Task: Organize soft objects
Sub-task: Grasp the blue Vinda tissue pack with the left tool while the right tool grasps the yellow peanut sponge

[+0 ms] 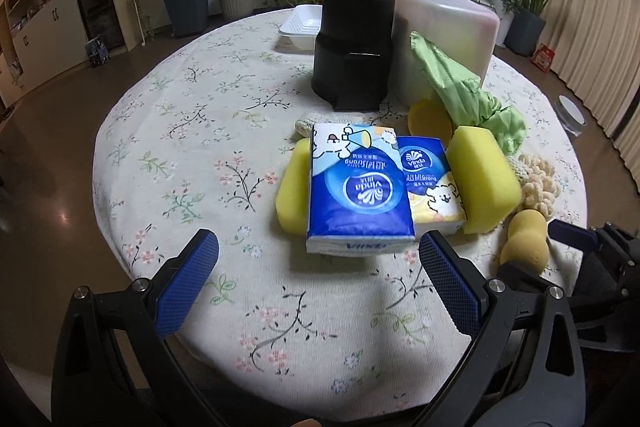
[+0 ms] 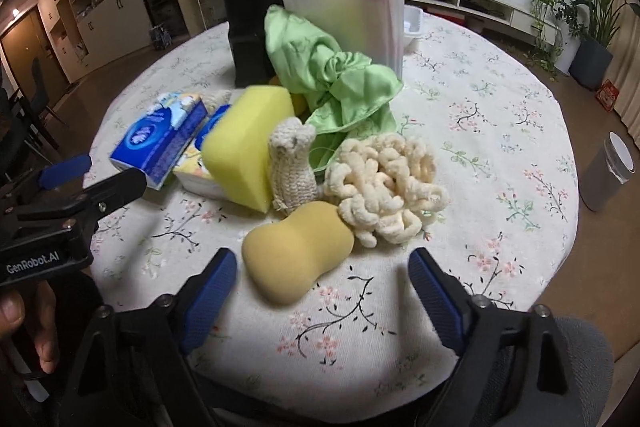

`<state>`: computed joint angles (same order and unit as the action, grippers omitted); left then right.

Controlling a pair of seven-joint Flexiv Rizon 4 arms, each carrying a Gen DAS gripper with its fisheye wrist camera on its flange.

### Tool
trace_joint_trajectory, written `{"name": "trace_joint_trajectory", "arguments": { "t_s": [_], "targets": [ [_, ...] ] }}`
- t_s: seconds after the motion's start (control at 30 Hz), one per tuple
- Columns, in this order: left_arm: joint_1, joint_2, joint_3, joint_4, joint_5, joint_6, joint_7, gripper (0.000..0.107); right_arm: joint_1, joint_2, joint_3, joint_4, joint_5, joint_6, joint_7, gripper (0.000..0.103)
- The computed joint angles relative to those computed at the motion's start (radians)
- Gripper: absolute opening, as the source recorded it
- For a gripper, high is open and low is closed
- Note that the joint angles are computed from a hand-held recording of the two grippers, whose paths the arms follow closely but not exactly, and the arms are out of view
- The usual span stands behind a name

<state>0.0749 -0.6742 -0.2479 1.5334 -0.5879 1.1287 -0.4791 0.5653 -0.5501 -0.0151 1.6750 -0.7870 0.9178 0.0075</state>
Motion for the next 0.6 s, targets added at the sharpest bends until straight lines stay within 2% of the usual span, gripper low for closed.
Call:
{"name": "trace_joint_trajectory", "arguments": {
  "t_s": [0.13, 0.17, 0.23, 0.37, 0.5, 0.6],
  "targets": [
    [-0.01, -0.011, 0.008, -0.015, 0.013, 0.001, -0.012, 0.101, 0.002, -0.012, -0.006, -0.009, -0.009, 0.005, -0.009, 0.071],
    [-0.01, -0.014, 0.007, -0.016, 0.015, 0.001, -0.014, 0.101, 0.001, -0.008, -0.012, 0.002, -0.022, 0.032, 0.005, 0.064],
    [-0.01, -0.016, 0.007, -0.017, 0.019, 0.005, -0.018, 0.101, -0.006, -0.002, -0.021, 0.021, -0.042, 0.082, 0.027, 0.058],
    [-0.002, -0.018, -0.003, -0.018, 0.015, -0.002, -0.014, 0.101, -0.014, 0.013, -0.028, 0.054, -0.061, 0.145, 0.051, 0.052],
    [0.001, -0.014, -0.012, -0.018, 0.006, -0.02, -0.005, 0.101, -0.009, 0.044, -0.062, 0.105, -0.133, 0.225, 0.131, 0.05],
    [-0.002, -0.007, -0.018, -0.01, 0.0, -0.025, 0.008, 0.101, -0.012, 0.054, -0.064, 0.119, -0.179, 0.236, 0.158, 0.05]
  ]
}}
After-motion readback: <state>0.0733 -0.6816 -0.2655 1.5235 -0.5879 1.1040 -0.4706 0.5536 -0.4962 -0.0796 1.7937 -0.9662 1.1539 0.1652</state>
